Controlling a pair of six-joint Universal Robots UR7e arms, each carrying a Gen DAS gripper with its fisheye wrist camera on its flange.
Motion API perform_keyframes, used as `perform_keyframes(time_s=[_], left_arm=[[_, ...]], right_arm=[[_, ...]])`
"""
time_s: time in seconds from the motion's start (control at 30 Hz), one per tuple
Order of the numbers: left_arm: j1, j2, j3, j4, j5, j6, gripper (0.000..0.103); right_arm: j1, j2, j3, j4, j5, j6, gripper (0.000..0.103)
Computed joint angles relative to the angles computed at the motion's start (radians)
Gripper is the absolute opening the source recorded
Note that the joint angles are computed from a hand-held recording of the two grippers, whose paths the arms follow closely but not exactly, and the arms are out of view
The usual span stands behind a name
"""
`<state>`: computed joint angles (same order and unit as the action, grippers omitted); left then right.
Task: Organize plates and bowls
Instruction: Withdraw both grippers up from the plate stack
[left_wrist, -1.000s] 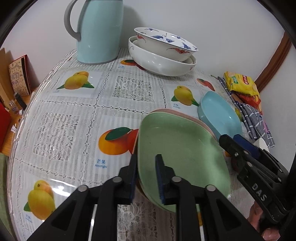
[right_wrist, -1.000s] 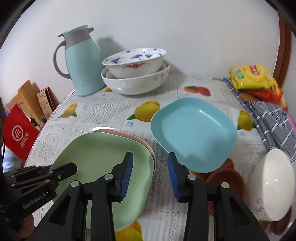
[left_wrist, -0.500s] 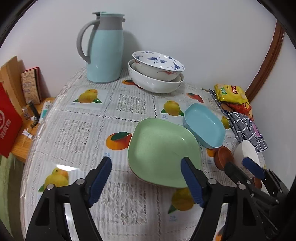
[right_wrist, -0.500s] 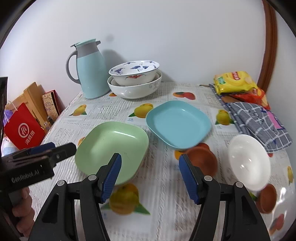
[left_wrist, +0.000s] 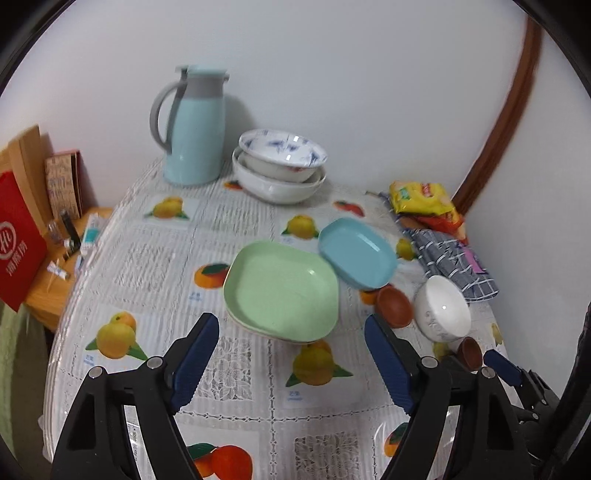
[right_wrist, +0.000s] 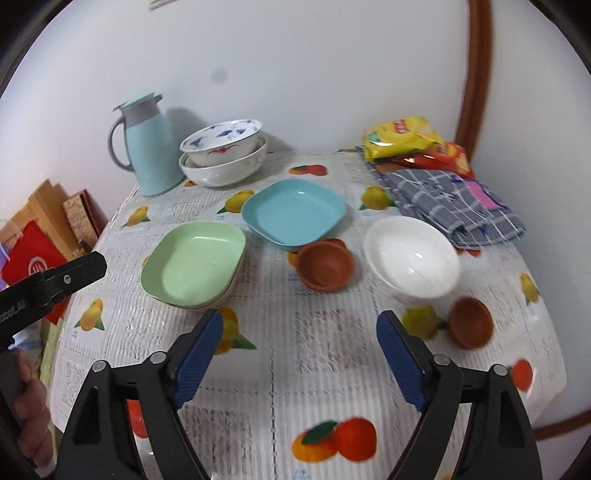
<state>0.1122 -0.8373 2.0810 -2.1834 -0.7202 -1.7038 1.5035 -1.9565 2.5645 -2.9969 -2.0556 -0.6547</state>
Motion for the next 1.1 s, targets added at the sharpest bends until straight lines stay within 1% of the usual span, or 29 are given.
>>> perform_keyframes(time_s=[0.03, 0.07, 0.13, 0.2, 0.33, 0.37, 0.5, 0.53, 0.63, 0.67, 0.73, 0.8, 0.83, 0.9, 0.93, 1.0, 1.1], left_arm=[[-0.009, 0.004, -0.009, 0.016, 0.004, 0.005, 0.08], [-0.013, 0.006, -0.013, 0.013, 0.004, 0.014, 0.08], [-0.025, 0.009, -0.018, 0.014, 0.007, 0.01, 0.08], [-0.035, 0.01, -0.03, 0.051, 0.011, -0.027, 0.08], [-0.06, 0.008, -0.03, 0.069, 0.029, -0.07, 0.08], [-0.063, 0.01, -0.033, 0.065, 0.03, -0.055, 0.08], [-0.08, 0.012, -0.035, 0.044, 0.049, -0.003, 0.08], [-0.083, 0.013, -0.037, 0.036, 0.054, 0.01, 0.08], [-0.09, 0.013, -0.042, 0.027, 0.064, 0.024, 0.08], [-0.089, 0.014, -0.046, 0.026, 0.067, 0.024, 0.08], [-0.086, 0.014, -0.052, 0.009, 0.068, 0.039, 0.08], [-0.079, 0.017, -0.076, 0.045, 0.065, 0.034, 0.08], [-0.077, 0.017, -0.083, 0.055, 0.065, 0.031, 0.08], [-0.065, 0.014, -0.088, 0.037, 0.058, 0.055, 0.08], [-0.059, 0.012, -0.091, 0.037, 0.052, 0.058, 0.08], [-0.049, 0.006, -0.091, 0.023, 0.051, 0.074, 0.08], [-0.04, 0.006, -0.101, 0.036, 0.064, 0.084, 0.08]], right_arm=[[-0.008, -0.038, 0.002, 0.037, 0.021, 0.006, 0.086], [-0.011, -0.058, 0.004, 0.055, 0.027, 0.011, 0.087], [-0.004, -0.092, 0.009, 0.067, 0.008, 0.036, 0.088], [0.006, -0.115, 0.016, 0.063, -0.01, 0.04, 0.088], [0.005, -0.171, 0.008, 0.137, -0.008, 0.066, 0.088], [-0.005, -0.191, 0.008, 0.156, 0.013, 0.068, 0.088], [-0.094, -0.294, -0.002, 0.277, 0.178, 0.042, 0.088], [-0.107, -0.308, 0.002, 0.273, 0.202, 0.037, 0.088], [-0.116, -0.324, 0.017, 0.211, 0.221, 0.025, 0.088], [-0.117, -0.328, 0.016, 0.21, 0.227, 0.022, 0.088], [-0.112, -0.326, 0.007, 0.209, 0.226, 0.024, 0.088], [-0.109, -0.32, -0.002, 0.201, 0.226, 0.034, 0.088], [-0.116, -0.322, -0.007, 0.202, 0.241, 0.041, 0.088], [-0.138, -0.337, -0.015, 0.211, 0.287, 0.041, 0.088], [-0.138, -0.334, -0.014, 0.182, 0.297, 0.032, 0.088], [-0.109, -0.309, -0.012, 0.12, 0.265, 0.014, 0.088], [-0.042, -0.252, -0.033, 0.088, 0.173, -0.006, 0.088]])
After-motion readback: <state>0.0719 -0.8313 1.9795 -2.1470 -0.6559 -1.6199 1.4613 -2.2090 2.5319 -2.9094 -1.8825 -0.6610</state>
